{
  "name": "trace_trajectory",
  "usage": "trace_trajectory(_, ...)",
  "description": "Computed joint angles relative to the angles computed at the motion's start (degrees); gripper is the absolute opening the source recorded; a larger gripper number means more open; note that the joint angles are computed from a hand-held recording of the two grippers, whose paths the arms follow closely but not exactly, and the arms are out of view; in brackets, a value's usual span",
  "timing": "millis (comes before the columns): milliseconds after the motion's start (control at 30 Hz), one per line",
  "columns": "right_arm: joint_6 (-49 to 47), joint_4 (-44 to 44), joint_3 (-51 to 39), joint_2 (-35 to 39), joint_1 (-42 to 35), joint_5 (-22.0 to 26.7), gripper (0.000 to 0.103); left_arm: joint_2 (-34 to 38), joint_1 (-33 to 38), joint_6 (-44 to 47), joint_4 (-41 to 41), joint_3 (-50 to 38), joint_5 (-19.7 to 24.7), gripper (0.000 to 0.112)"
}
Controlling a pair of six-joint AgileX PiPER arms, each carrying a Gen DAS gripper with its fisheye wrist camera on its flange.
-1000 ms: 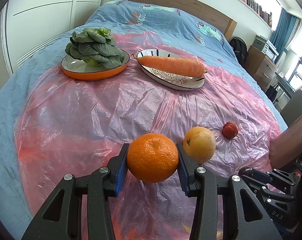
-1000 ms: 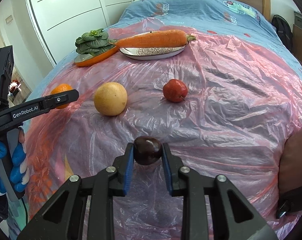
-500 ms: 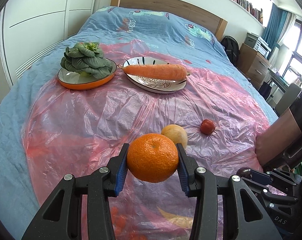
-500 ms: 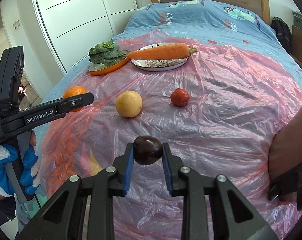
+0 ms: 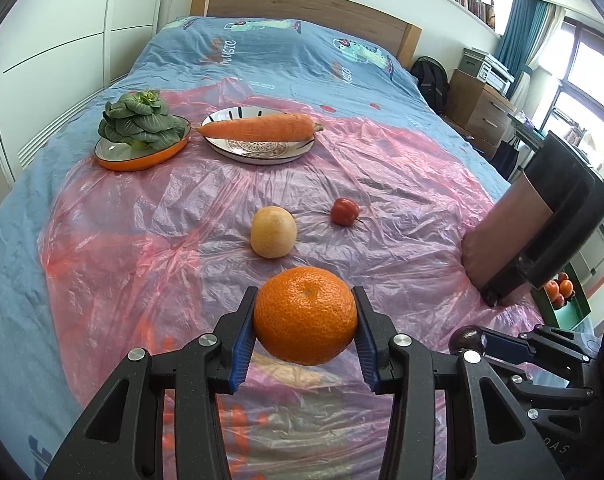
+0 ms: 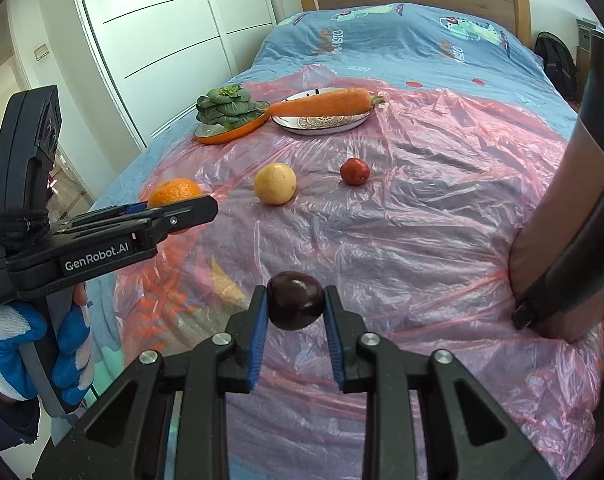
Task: Organize fruits
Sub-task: 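Carry the orange and plum past the kettle into the green tray with both tools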
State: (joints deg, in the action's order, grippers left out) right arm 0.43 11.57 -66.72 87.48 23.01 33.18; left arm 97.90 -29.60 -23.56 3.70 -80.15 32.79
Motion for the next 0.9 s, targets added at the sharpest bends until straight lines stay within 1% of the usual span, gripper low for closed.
trace_trajectory(200,1.64,-1.55,5.03,-5.68,0.32,0.89,0.040,-2.42,-4.55,-3.96,2.84,1.52,1.32,0.039)
trace_trajectory(367,2.54,-2.28,7.96,-10.17,-0.69,1.88,0.040,-3.94,-8.22,-6.97,5.25,2.43,2.41,0.039)
trace_trajectory(533,2.98,-3.02,10.64,-14.62,-2.39,3.18,0.039,-4.19,-12.12,-9.60,7.71,1.57,4.06,0.039)
trace_trajectory(733,-0.43,-0.85,14.41,-20.45,-8.20,5.34,0.040,-2.91,-17.34,-11.42,9.19,-1.10,6.25,0.039)
trace_trajectory(900,-7.33,3.95,17.38,-25.31,-16.73,7.67,0.039,-0.21,-21.64,-12.52,9.83,-5.47,8.44,0.039)
